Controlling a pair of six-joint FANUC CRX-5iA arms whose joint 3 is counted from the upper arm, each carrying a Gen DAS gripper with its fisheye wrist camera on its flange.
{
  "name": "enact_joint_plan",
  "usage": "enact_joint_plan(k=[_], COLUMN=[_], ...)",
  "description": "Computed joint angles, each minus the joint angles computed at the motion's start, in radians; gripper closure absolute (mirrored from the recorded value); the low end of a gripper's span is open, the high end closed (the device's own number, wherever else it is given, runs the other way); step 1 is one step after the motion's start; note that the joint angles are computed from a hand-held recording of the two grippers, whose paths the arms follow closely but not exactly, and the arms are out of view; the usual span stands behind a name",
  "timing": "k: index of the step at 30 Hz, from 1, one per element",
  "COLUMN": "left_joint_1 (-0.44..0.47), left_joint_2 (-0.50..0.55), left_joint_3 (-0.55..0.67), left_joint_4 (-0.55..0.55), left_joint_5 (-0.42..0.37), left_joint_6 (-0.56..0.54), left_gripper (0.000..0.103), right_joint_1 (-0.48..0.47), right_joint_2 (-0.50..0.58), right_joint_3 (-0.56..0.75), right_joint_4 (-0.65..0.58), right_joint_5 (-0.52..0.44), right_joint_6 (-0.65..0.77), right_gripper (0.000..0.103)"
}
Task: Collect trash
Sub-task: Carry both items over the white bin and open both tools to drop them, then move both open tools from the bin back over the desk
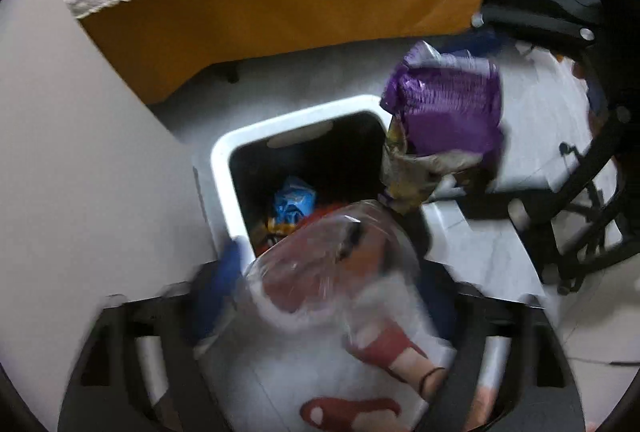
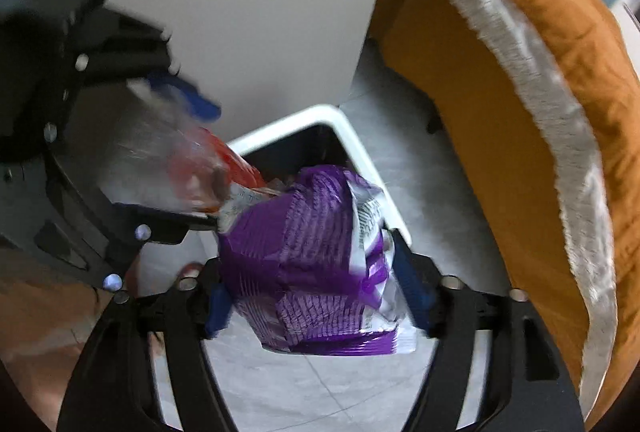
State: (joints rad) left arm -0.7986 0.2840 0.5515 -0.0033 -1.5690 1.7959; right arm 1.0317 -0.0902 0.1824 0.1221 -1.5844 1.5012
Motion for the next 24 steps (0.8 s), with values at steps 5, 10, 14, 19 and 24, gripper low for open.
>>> enact_joint_plan(k=[5,10,14,19,24], left_joint_1=[-0.015,-0.020,-0.016,-0.015,-0.016], left_joint_2=[-0.020,-0.019,-0.015,0.003,0.033], left_joint_3=[-0.078,-0.060,-0.034,0.042,0.171], left_joint_4=[-0.010,-0.023,-0.019,-0.030,-0.040], left_joint_5=[0.027,-0.006,-0.022,-0.073,-0.159], left_joint_6=[-0.031,-0.033,-0.031,-0.030,-0.019], left_gripper=[0.005,0.005,0.005,0.005,0.005], right_joint_1=[-0.008,-0.006,-0.009,-0.019,-0.009], right_joint_2=[-0.012,-0.022,-0.017,0.003,0.019], right_joint_3=[-0.083,-0.092,-0.050,0.019,0.112], right_joint_4=[0.011,0.014,0.008,0.009,0.026], right_joint_5=[0.021,0.002,-0.029,-0.061,-0.118], right_joint_6=[0.037,0.061,0.078,0.107,0.109], right_gripper=[0.004,0.004,0.004,0.004,0.004])
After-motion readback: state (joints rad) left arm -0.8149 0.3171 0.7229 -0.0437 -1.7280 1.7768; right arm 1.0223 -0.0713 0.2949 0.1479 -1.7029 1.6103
